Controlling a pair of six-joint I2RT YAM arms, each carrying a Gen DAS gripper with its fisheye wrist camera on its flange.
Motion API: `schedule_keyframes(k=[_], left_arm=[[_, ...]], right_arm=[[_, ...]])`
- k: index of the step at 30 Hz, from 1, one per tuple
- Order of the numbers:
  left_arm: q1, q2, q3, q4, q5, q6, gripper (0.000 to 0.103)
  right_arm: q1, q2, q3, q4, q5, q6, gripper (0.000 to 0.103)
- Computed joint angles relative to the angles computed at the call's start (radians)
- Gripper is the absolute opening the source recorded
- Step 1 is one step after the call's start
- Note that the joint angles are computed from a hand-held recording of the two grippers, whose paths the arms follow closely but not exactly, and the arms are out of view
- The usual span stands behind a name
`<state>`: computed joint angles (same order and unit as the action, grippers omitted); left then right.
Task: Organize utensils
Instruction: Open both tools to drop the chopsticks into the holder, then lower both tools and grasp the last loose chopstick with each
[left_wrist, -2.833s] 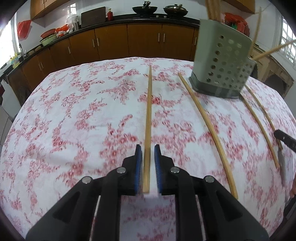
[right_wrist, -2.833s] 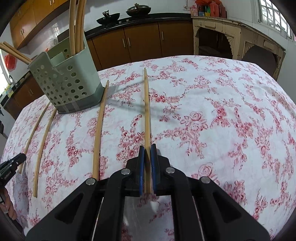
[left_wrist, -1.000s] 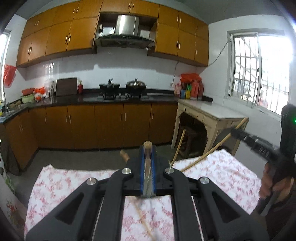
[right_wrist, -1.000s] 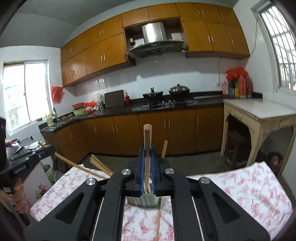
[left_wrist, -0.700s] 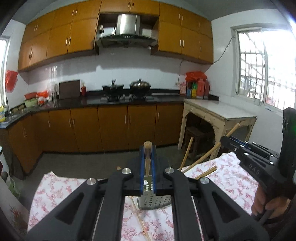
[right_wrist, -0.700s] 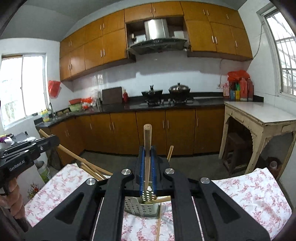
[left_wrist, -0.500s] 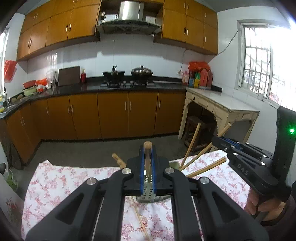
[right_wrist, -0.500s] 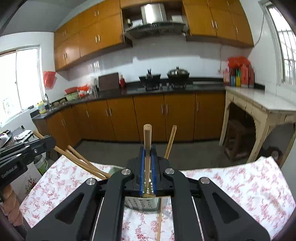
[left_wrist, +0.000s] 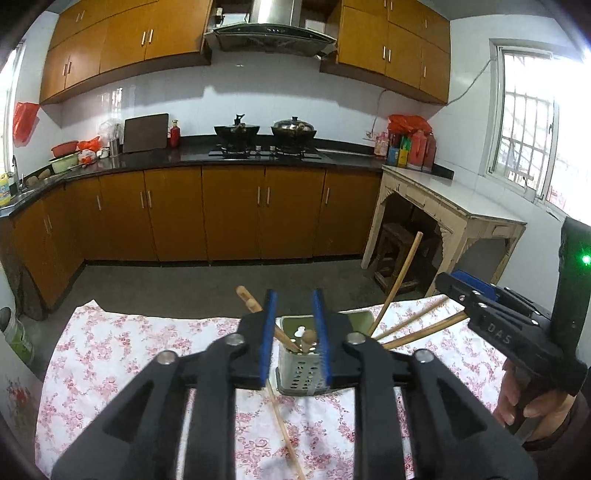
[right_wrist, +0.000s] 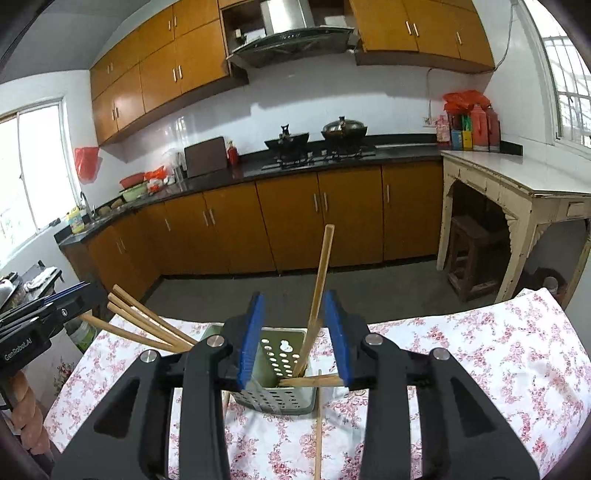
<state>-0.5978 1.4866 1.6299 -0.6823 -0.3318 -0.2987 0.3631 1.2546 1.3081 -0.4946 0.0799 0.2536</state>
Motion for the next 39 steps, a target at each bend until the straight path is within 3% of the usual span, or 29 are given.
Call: schedule_keyframes(k=[9,20,28,37,39], left_arm=[[-0.05,-0.134,-0.087,0.007,-0.085,-0.026,0.033],[-0.147,-0.417,-0.456,0.003,-0.266,-0.103,0.047],[-0.109,-0.341,-0.704,0.13,-0.191,-0.195,0.05],[-0.068,-0.243,-0.786,0.228,-0.107,-0.23,0.05],[-0.066,-0.236,-0.794,0.245,-0.094,-0.231,0.05]], right_arm=[[0.005,-0.144,-0.059,-0.01,0.046,-0.013,0.036],[-0.109,-0.442,-0.382,-0.089,0.025,0.014,0.036],[0.015,-0.269,-0.614,0.069,0.003,0.128,0.036],[0.136,-0.005,-0.607,0.178,0.066,0.118,0.036],[0.132,0.014,-0.619,0.19,0.071,0.114,0.029]])
